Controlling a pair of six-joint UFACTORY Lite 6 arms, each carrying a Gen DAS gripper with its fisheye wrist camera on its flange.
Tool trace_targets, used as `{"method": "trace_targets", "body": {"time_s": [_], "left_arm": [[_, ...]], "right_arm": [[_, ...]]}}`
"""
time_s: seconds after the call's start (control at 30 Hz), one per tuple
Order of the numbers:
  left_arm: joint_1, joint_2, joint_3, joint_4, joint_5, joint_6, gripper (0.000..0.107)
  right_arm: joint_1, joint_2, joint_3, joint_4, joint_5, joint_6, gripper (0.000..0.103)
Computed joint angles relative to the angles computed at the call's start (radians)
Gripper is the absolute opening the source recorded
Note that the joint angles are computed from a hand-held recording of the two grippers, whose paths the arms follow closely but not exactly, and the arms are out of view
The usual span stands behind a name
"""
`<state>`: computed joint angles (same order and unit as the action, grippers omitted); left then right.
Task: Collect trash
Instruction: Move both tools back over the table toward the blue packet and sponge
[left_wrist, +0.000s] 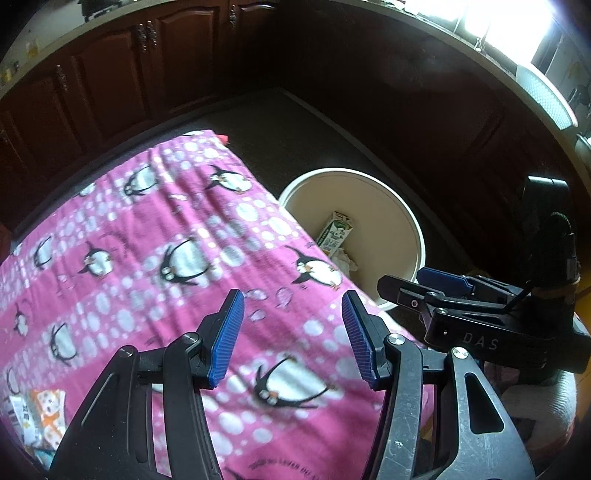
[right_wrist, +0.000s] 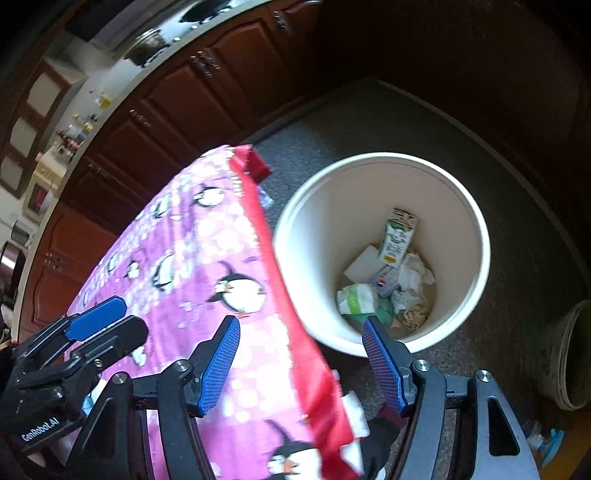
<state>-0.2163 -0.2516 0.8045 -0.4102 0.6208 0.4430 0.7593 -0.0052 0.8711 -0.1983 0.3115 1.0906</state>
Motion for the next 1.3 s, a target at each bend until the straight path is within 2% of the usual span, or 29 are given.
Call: {"method": "trace_targets", "body": {"time_s": [0.2,0.43,0.63,0.97,1.17,1.3], "left_arm": [[0.099,-0.077,-0.033,-0.027,0.041,0.055,0.054],[0.317,-0.151,-0.052,-0.111,0.141,0.214,0.054],[0.565,-0.162,-0.036,-0.196,0.277,0.396,0.062],[0.993,-0.159,-0.014,-0.262,0.482,0.710,0.063],[1.241,-0.053,0.078,-0.274,0.605,0.872,0.063],[1.374,0.049,0.164,-0.259,0.633,0.947,0.063]], "right_arm": [[0.097,0.058,0.112,-0.172,0.074,0.165,0.067],[0.195,0.139,0.251,-0.309,0.166,0.293,0.069],[0.260,0.228,0.378,-0.330,0.225,0.291,0.070],[0.348,0.382,0.607,-0.332,0.319,0.243,0.072],[0.383,0.474,0.733,-0.295,0.338,0.184,0.073],[0.415,0.522,0.810,-0.254,0.334,0.127,0.073]]}}
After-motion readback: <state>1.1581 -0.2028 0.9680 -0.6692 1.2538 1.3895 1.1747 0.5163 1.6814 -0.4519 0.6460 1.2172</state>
